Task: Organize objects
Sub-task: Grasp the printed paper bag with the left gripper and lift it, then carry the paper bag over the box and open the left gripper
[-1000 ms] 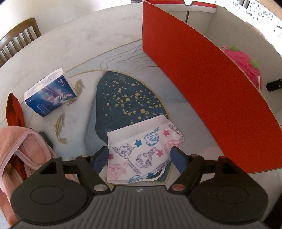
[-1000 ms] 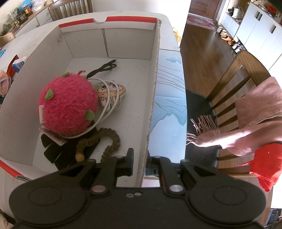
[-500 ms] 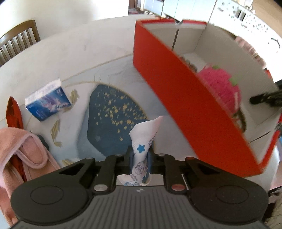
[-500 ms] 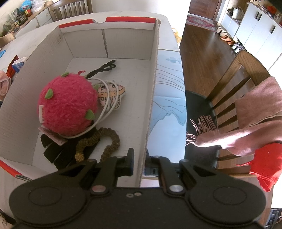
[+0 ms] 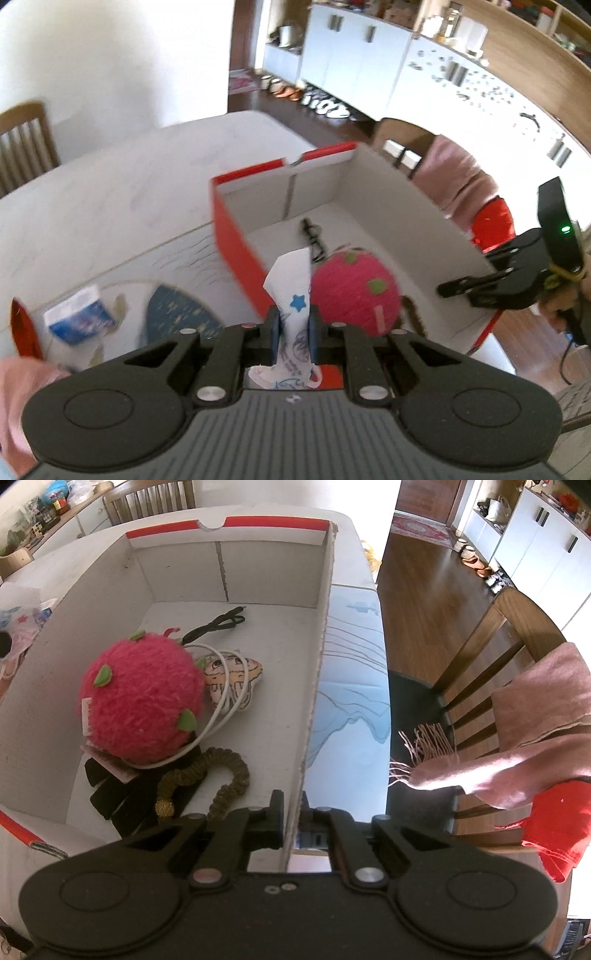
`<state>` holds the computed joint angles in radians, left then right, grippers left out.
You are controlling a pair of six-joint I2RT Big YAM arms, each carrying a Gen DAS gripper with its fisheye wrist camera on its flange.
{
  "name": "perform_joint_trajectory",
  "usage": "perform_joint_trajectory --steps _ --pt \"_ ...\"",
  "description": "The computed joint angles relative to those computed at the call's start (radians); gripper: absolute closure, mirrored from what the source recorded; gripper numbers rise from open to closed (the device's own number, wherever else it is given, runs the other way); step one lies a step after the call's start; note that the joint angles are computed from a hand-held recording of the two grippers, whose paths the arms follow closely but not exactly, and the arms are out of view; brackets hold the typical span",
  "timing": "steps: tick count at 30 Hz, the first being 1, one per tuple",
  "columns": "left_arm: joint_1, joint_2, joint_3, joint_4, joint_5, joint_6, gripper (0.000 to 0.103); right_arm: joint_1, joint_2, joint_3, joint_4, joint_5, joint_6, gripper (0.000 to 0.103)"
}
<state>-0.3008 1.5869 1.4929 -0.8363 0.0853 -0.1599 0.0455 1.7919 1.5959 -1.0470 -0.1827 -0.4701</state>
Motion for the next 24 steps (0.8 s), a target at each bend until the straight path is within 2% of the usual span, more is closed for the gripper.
perform_joint_trajectory --steps 9,12,24 --pt "-0.073 0.104 0.121 -0.052 0.084 0.056 0.089 -0.003 -0.001 -0.002 0.001 -0.009 -0.007 0.098" --pt "-0.095 0.140 0.150 -0.067 0.117 0.052 0.089 -0.006 0.001 -0.001 0.000 -0.015 -0.008 0.098" --pt "-0.151 0.286 0.281 -0.156 0.111 0.058 0.089 -0.007 0.002 -0.001 0.000 -0.021 -0.012 0.097"
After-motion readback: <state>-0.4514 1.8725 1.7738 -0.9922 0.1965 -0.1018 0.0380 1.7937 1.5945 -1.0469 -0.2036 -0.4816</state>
